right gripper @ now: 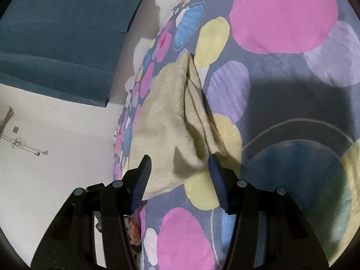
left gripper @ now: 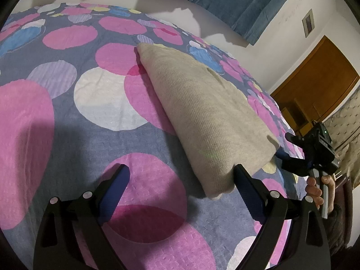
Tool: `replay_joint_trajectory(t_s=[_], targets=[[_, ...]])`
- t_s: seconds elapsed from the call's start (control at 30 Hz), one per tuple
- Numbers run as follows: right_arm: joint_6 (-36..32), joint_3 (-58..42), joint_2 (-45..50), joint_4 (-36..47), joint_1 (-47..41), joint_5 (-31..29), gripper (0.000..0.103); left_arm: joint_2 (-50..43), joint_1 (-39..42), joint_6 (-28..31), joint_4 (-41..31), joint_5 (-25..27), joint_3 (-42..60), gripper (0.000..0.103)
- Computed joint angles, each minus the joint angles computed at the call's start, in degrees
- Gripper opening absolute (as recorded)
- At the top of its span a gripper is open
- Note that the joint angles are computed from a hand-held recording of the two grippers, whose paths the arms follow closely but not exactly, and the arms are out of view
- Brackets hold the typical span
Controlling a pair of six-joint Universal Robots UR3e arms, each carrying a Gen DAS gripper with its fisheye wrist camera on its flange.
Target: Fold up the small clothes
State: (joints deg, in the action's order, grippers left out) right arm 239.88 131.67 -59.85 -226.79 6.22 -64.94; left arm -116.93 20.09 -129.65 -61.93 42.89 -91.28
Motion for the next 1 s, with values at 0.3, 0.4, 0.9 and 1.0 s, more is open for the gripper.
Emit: replay_joint_trajectory(t_s=[0.3, 0.4, 0.9, 1.0], targets=[[-4.11, -5.74, -2.5, 11.85, 3.73, -6.67, 0.006, -0.15, 0.1, 0.13, -0.52, -0.2, 0.43, 0.092], [-6.96, -6.63, -3.38, 17.84, 4.86, -10.41, 0.005, -0.12, 0.1, 0.13, -0.45, -0.13, 0.39, 0.092], [-3.37, -1.39, 4.4, 1.59, 0.52, -2.93, 0.006, -0.02, 0.15, 0.19, -0.53, 0.02, 0.34, 0.092], [-2.23, 0.2, 4.29, -0.31, 0.48, -2.86, 0.008, 0.0, 0.16, 0.2, -0.47, 0.02, 0.28, 0.092]])
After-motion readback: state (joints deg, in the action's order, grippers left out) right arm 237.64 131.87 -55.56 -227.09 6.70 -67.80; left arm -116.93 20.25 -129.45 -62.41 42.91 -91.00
